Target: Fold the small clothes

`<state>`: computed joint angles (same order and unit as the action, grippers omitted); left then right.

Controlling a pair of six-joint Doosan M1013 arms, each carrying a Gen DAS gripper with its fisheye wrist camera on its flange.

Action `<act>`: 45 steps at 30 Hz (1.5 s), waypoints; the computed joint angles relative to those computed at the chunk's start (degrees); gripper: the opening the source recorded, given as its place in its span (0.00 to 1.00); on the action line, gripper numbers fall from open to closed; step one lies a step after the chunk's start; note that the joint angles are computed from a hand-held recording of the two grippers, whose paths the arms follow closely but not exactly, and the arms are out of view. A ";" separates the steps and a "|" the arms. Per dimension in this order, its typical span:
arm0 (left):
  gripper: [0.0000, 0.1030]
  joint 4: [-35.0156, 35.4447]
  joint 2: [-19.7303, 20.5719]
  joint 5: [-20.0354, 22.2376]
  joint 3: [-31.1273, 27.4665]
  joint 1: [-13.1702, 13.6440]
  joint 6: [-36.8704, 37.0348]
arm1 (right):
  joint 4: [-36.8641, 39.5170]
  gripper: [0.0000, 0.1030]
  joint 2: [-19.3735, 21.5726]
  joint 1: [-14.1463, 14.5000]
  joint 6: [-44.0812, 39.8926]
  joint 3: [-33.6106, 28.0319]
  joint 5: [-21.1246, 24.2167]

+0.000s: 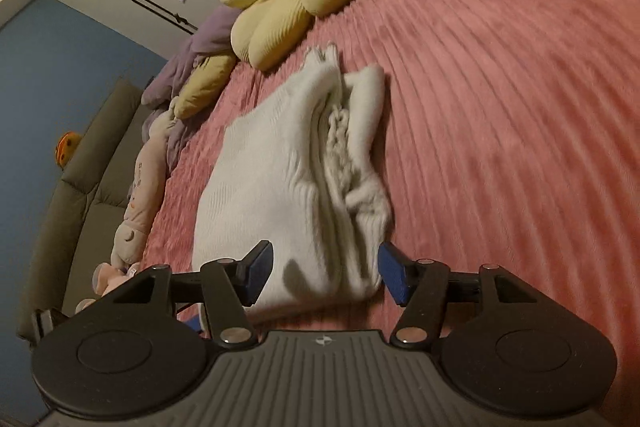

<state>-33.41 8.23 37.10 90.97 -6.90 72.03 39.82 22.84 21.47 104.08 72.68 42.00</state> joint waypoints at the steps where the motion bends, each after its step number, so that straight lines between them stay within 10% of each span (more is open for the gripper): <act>1: 0.57 0.29 0.11 0.36 -0.15 0.05 -0.74 | -0.99 0.57 -0.01 0.29 0.11 -0.19 -0.34; 5: 0.31 2.89 0.32 2.46 -1.24 -0.01 -3.16 | -5.26 0.22 1.27 1.57 3.15 -2.71 1.72; 8: 0.29 2.82 -0.35 1.87 -1.16 0.29 -2.25 | -8.41 0.17 1.31 2.28 5.06 -3.34 2.38; 11: 0.30 6.97 -0.77 2.73 -1.30 0.16 -4.64 | 0.60 0.17 -0.13 1.33 -0.18 -0.74 -0.61; 15: 0.56 15.63 -1.41 4.19 -2.20 -1.22 -7.88 | -11.53 0.24 0.46 1.95 6.22 -3.18 3.96; 21: 0.85 30.84 -0.93 4.46 -4.47 -5.13 -11.79 | -19.68 0.27 -1.00 3.23 9.61 -3.19 -2.54; 28: 0.87 36.15 1.27 7.02 -7.21 -6.94 -14.00 | -24.31 0.30 3.55 4.23 8.47 -10.28 2.60; 32: 0.88 42.46 2.60 9.55 -8.81 -8.21 -16.04 | -28.80 0.16 3.71 5.21 8.51 -10.10 1.82; 45: 0.91 48.49 3.06 12.76 -9.19 -8.82 -20.55 | -39.46 0.27 3.34 6.78 11.58 -10.05 2.74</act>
